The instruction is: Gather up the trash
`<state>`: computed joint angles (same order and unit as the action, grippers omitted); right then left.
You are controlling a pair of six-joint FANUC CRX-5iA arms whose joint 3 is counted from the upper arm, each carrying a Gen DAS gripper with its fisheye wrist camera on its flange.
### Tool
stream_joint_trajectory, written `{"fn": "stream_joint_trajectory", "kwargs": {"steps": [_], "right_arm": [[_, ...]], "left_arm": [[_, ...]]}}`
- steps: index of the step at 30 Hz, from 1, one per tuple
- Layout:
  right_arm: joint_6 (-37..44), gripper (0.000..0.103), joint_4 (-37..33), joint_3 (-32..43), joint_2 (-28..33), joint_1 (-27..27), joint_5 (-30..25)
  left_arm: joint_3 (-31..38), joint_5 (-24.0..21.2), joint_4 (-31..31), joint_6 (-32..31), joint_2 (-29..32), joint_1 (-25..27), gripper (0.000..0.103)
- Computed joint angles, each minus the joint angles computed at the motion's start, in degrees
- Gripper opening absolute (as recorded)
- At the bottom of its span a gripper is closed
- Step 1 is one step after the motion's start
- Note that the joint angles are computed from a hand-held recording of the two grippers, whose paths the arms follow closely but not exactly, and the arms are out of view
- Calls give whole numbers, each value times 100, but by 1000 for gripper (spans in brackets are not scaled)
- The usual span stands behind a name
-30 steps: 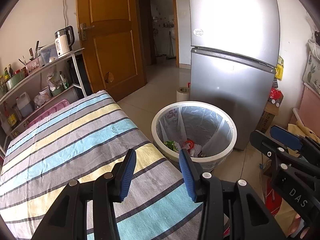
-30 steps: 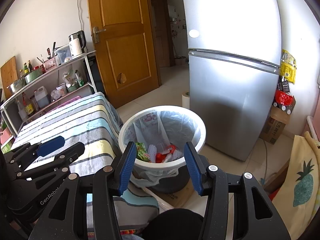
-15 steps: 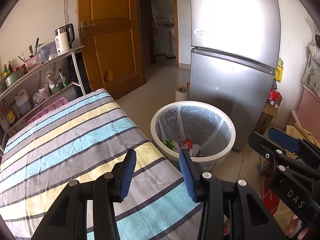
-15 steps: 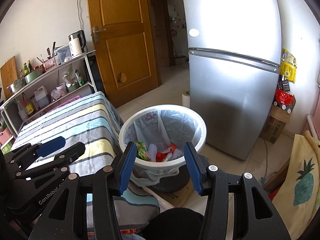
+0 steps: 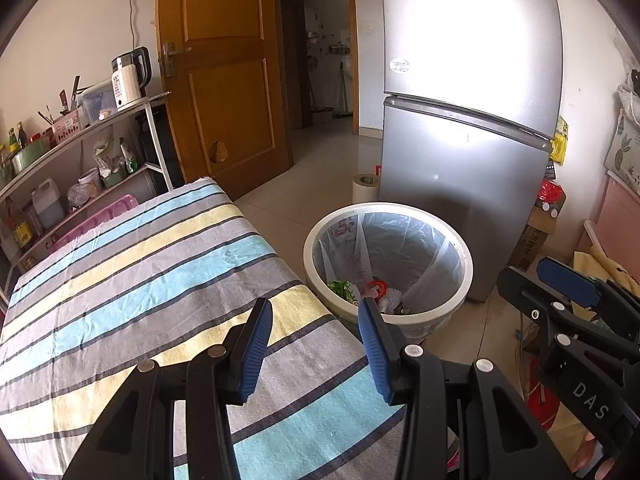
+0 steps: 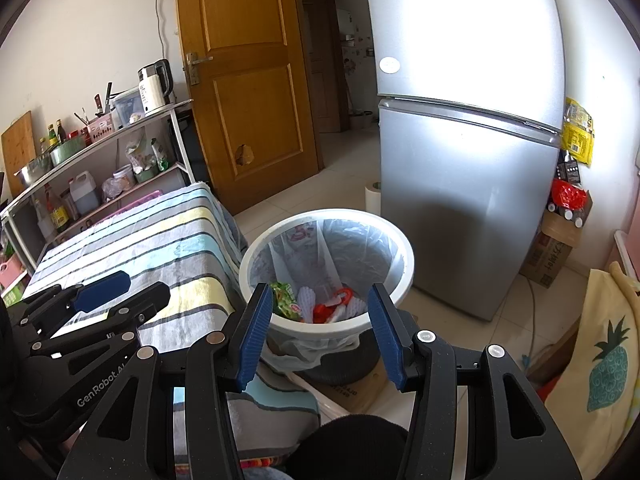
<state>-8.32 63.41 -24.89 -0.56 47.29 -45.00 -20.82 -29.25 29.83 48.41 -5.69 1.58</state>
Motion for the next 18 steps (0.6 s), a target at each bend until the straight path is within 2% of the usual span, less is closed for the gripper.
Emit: {"fn": "stream_joint_trajectory", "kwargs": {"steps": [18], "right_arm": [[-11, 50, 14, -17, -11, 18, -6]], "left_arm": [[25, -15, -42, 41, -23, 24, 45]]}}
